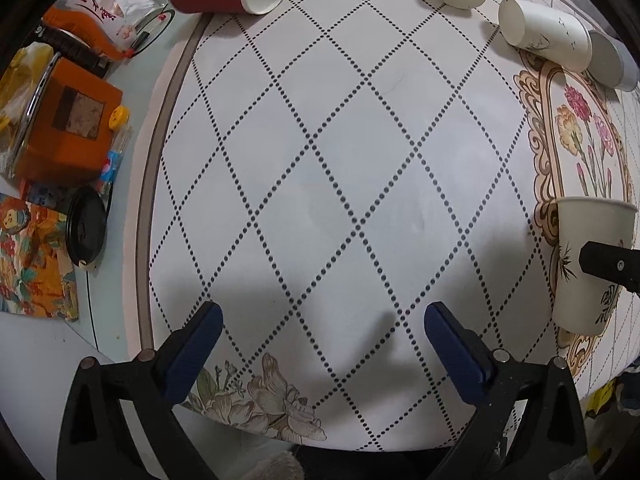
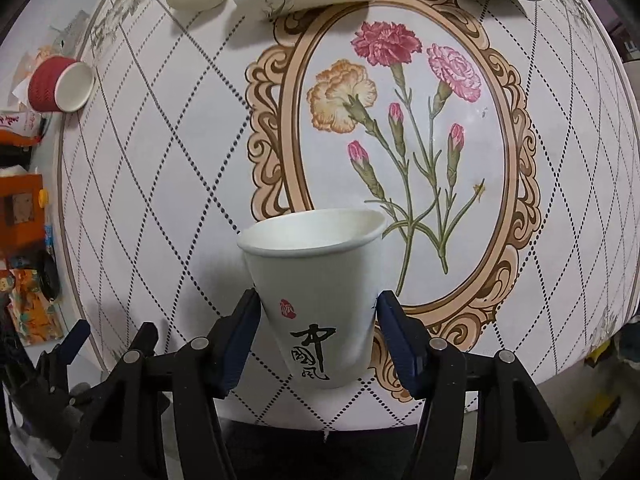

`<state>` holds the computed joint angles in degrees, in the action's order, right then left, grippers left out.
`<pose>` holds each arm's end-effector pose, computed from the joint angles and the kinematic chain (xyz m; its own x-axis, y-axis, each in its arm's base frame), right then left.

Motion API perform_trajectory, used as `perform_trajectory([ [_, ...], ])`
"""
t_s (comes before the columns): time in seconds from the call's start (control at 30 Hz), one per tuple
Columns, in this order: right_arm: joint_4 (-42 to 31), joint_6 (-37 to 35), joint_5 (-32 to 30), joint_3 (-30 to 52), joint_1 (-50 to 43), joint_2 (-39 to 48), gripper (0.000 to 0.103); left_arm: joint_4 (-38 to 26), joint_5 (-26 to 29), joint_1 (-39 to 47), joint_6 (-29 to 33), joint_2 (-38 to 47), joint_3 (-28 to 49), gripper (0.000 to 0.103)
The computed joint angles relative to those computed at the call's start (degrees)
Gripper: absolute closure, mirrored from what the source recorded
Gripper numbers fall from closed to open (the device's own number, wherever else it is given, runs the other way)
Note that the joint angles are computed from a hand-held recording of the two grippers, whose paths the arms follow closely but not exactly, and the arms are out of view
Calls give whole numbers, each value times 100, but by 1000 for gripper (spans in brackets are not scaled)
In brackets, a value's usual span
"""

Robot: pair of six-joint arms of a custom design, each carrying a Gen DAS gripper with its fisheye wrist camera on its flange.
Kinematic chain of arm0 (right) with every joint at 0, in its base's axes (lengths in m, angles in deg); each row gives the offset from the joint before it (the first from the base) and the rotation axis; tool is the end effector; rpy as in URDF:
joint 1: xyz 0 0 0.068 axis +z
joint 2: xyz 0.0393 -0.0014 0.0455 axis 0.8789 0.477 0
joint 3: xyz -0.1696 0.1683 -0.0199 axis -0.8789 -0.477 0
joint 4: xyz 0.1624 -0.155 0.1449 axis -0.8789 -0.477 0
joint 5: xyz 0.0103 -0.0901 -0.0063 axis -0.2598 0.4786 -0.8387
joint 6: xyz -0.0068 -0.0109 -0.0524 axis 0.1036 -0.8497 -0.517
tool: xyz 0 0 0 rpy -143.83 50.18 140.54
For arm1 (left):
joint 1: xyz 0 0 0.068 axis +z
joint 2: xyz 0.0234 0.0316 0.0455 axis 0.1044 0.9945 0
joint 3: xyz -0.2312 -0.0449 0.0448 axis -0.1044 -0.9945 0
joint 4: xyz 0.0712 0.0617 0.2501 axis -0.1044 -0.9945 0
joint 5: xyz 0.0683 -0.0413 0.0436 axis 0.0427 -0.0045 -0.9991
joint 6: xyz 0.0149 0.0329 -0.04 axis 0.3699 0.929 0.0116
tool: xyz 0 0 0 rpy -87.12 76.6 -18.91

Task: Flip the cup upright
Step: 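Grasp the white cup with the right gripper while the left gripper releases it, then lower the upright white cup onto the flower oval with the right gripper and open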

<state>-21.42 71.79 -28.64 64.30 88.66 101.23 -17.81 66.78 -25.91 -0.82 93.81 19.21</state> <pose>0.2644 0.1427 0.2202 -0.8568 0.4892 0.1632 0.5054 0.8594 0.0775 0.2893 -0.1747 0.2303 -0.9383 0.3446 -0.0276 0.3386 0.9323 0.1274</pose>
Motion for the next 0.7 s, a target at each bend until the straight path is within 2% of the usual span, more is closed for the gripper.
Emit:
perform_trajectory([
  [0.17,102,226,444,230,-33,-268,41,-191,61,175,-89,476,664,0],
  [0.3,287,209,1217,376,13,-431,41,-322,241,375,-171,933,1229,0],
  [0.6,1810,235,3013,6,407,-245,42,-352,179,532,137,1946,2329,0],
  [0.7,2110,337,3398,-275,577,-202,42,-361,164,563,274,2178,2585,0],
])
